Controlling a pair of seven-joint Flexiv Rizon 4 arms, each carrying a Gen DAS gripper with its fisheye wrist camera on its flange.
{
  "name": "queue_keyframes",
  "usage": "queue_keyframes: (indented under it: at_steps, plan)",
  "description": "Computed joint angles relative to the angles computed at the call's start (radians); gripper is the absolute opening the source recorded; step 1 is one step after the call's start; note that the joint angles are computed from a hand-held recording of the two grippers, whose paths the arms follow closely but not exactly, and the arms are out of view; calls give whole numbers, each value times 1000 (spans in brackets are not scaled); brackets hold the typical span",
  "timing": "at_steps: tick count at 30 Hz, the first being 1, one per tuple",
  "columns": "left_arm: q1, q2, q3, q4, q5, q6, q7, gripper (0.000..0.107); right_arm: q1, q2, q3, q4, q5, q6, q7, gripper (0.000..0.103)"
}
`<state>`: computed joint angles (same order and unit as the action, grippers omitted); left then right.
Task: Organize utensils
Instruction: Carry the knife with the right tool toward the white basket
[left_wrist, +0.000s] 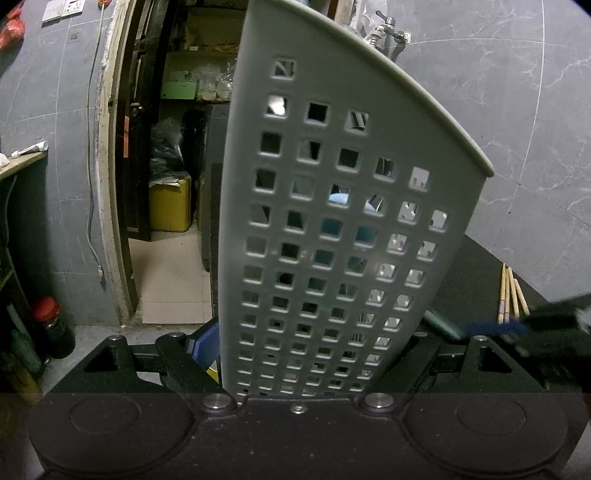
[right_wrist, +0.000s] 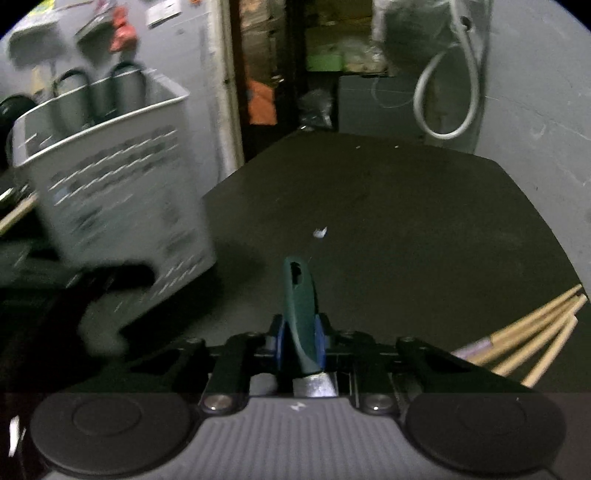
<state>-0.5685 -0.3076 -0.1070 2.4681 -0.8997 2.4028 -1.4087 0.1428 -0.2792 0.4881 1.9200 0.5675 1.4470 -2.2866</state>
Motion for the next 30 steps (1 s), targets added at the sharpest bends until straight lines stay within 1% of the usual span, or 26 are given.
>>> queue_keyframes:
  at_steps: [1,5,6,8,11,12,13,17,18,19,22,24,25,26,27,30]
  plan:
    - [-1,0,0,0,-2,0,2,84,-17,24,11,19,5,-22,-20,18]
    - [1,0,0,1,3,0,-2,84,22,98,-26,84,-9,-60,-39,19]
    - [1,1,0,1,3,0,-3,84,38,104,-40,88,-9,-63,-38,19]
    - [0,0,0,0,2,0,-1,84,59,101,-58,80,11,-62,-45,21]
    - [1,1,1,1,2,-1,2,84,65,47,-66,12,55,-73,-65,31]
    - [-1,0,1,-1,-4,-2,7,84,63,34,-63,-3,63,-76,-71,36]
    - [-3,0,1,-2,-8,-4,12,84,65,25,-63,-13,64,-72,-72,36]
    - [-1,0,1,-3,-6,-7,11,84,61,7,-53,-24,50,-59,-92,34]
    - [-1,0,1,-3,-6,-7,11,84,54,6,-45,-26,53,-61,-99,26]
    - [0,0,1,-3,-6,-7,11,84,49,5,-39,-26,60,-56,-104,21]
    - [-2,0,1,-4,-8,-6,13,84,32,-7,-22,-42,86,-57,-112,21]
    - [0,-1,1,-4,-7,-7,13,84,21,-14,-23,-68,95,-98,-92,20]
    - [1,0,1,-4,-4,-8,11,84,-9,-15,-12,-98,128,-158,-93,21]
    - [3,1,1,-3,-2,-9,10,84,-39,-21,-4,-130,180,-215,-107,20]
    - [3,1,2,-4,-1,-10,10,84,-57,-23,-3,-153,230,-250,-121,20]
    - [2,0,2,-5,-2,-11,11,84,-90,-34,-17,-205,352,-322,-150,21]
